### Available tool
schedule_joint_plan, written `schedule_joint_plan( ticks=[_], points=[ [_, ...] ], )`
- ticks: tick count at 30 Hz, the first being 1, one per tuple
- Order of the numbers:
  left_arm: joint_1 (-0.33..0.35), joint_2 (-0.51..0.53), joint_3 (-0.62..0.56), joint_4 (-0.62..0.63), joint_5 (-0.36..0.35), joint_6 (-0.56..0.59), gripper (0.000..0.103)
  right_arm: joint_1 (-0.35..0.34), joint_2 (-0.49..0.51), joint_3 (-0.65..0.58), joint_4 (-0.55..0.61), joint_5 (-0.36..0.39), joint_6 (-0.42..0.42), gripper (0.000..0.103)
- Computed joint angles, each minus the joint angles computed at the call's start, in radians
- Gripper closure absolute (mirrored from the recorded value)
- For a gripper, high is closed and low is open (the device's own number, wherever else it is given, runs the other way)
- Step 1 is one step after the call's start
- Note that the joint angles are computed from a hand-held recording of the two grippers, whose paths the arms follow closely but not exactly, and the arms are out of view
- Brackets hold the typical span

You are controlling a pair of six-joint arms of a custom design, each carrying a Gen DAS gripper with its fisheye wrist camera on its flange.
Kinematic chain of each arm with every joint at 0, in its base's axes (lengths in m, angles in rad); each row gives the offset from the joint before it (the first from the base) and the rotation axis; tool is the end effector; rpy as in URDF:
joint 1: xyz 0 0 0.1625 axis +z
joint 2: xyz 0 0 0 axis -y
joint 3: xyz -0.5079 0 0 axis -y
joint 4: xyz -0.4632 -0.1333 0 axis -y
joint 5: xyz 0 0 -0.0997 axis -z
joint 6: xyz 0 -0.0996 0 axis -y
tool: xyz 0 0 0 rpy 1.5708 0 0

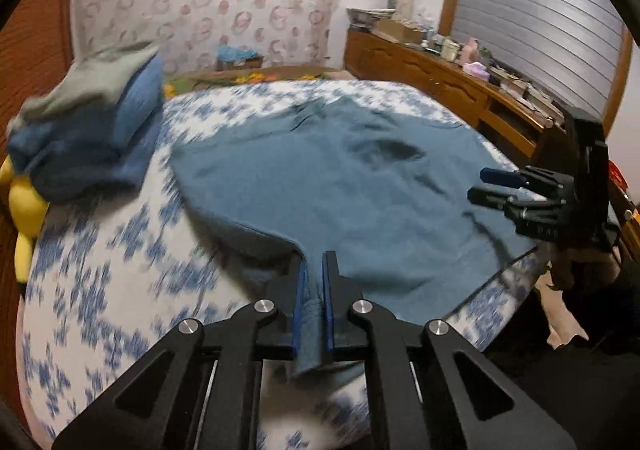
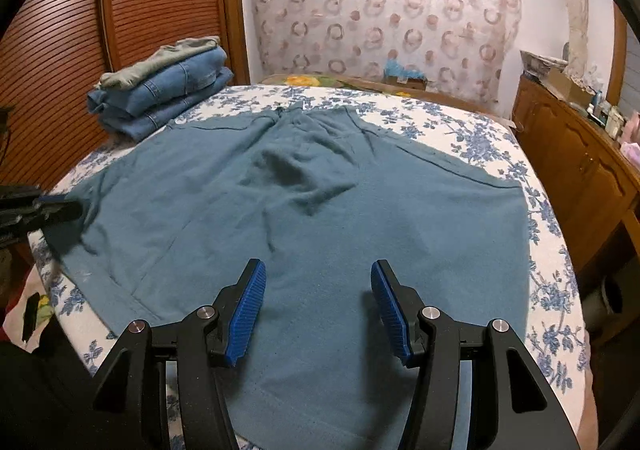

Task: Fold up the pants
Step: 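Grasp the leg hem with the left gripper and lift it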

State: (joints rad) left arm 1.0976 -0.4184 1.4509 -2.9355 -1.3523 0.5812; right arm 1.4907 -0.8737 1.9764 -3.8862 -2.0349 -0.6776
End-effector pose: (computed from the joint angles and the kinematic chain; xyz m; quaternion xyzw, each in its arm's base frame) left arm -0.2393 -0.8072 -0.0882 0.4777 0.8563 -0.1583 0.1162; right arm 0.0362 -0.6584 0.2007 0.1101 -0.8029 0.4454 0.3807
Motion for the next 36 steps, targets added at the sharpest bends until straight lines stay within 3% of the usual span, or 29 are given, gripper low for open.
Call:
schedule_joint_plan(
  ticks=[12, 22, 25, 27, 29, 32, 36],
  points=[
    [-0.069, 0.063, -0.118, 0.119, -0.097, 0.038, 0.094, -0.022, -0.034, 0.038, -0.063, 0.006, -0.006, 0.046],
    [-0.108, 0.096, -0.166, 0.131, -0.093, 0.016, 0.093, -0.036, -0.050, 0.045, -0.087, -0.002, 0.016, 0.046],
    [-0.110, 0.093, -0.161, 0.121, -0.082, 0.005, 0.070, -0.037, -0.049, 0.047, -0.085, 0.001, 0.018, 0.046],
    [-0.108, 0.086, -0.151, 0.105, -0.086, 0.004, 0.049, -0.035, -0.046, 0.042, -0.080, 0.003, 0.019, 0.046],
    [-0.105, 0.079, -0.140, 0.075, -0.090, 0.009, 0.037, -0.037, -0.052, 0.052, -0.084, 0.011, 0.018, 0.046],
    [-0.101, 0.066, -0.116, 0.016, -0.087, 0.012, 0.028, -0.035, -0.049, 0.045, -0.076, 0.021, 0.021, 0.046],
    [-0.095, 0.061, -0.102, -0.025, -0.059, 0.017, 0.028, -0.033, -0.044, 0.037, -0.052, 0.046, 0.027, 0.046]
  ],
)
